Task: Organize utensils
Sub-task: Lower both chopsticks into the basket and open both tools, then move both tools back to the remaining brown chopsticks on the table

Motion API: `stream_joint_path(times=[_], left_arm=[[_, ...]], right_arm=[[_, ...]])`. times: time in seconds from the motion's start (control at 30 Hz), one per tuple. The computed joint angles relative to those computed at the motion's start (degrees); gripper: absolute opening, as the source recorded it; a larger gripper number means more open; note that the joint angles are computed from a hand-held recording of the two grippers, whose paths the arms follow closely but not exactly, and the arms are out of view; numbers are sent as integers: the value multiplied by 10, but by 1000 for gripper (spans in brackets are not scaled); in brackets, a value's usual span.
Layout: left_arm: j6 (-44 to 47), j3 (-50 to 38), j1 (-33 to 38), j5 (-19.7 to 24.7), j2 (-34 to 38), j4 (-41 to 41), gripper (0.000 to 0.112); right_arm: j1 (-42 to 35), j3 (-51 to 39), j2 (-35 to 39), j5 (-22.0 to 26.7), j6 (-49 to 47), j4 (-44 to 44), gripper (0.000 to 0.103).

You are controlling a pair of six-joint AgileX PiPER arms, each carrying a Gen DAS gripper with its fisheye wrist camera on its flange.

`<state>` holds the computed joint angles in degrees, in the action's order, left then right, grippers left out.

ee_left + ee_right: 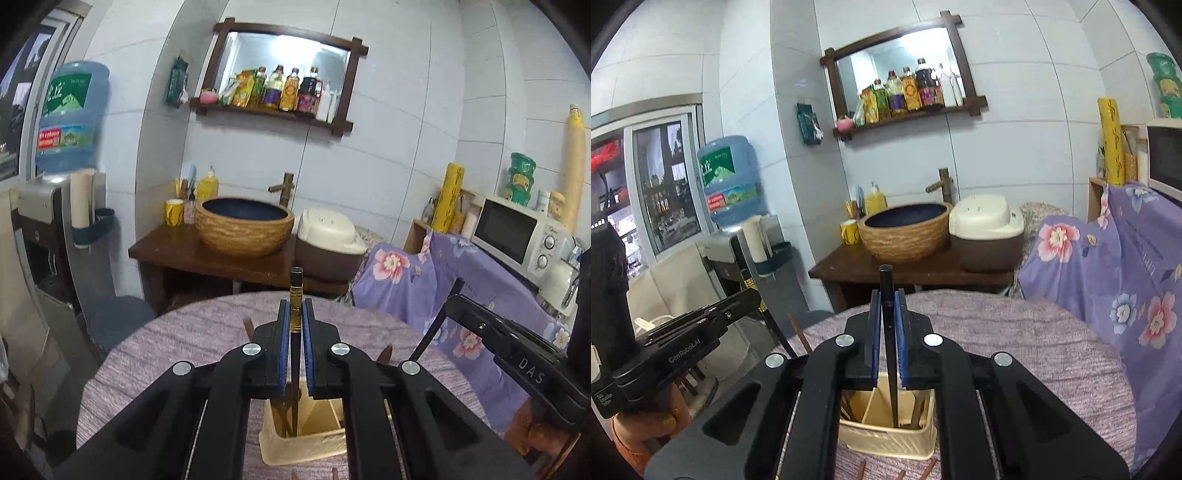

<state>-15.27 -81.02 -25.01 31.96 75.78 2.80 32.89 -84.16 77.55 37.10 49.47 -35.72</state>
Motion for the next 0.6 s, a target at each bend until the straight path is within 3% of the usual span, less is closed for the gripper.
stream_joint_path(times=[0.2,0.43,0.47,0.57,0.6], left_arm=[[8,57,-1,-24,0,-19,8],[9,75,3,-37,1,-23,8],[28,76,5,-36,-3,-41,9],[-2,89,-8,-41,-17,-4,18],[-9,98,-9,-44,-26,3,32]], right_arm=[[-4,66,-10,-32,46,-26,8],[2,88,-19,-32,90,-72,10],[4,90,-20,-31,95,-75,17],[13,120,-39,-36,149,-112,50],[22,131,-47,-29,173,-135,50]])
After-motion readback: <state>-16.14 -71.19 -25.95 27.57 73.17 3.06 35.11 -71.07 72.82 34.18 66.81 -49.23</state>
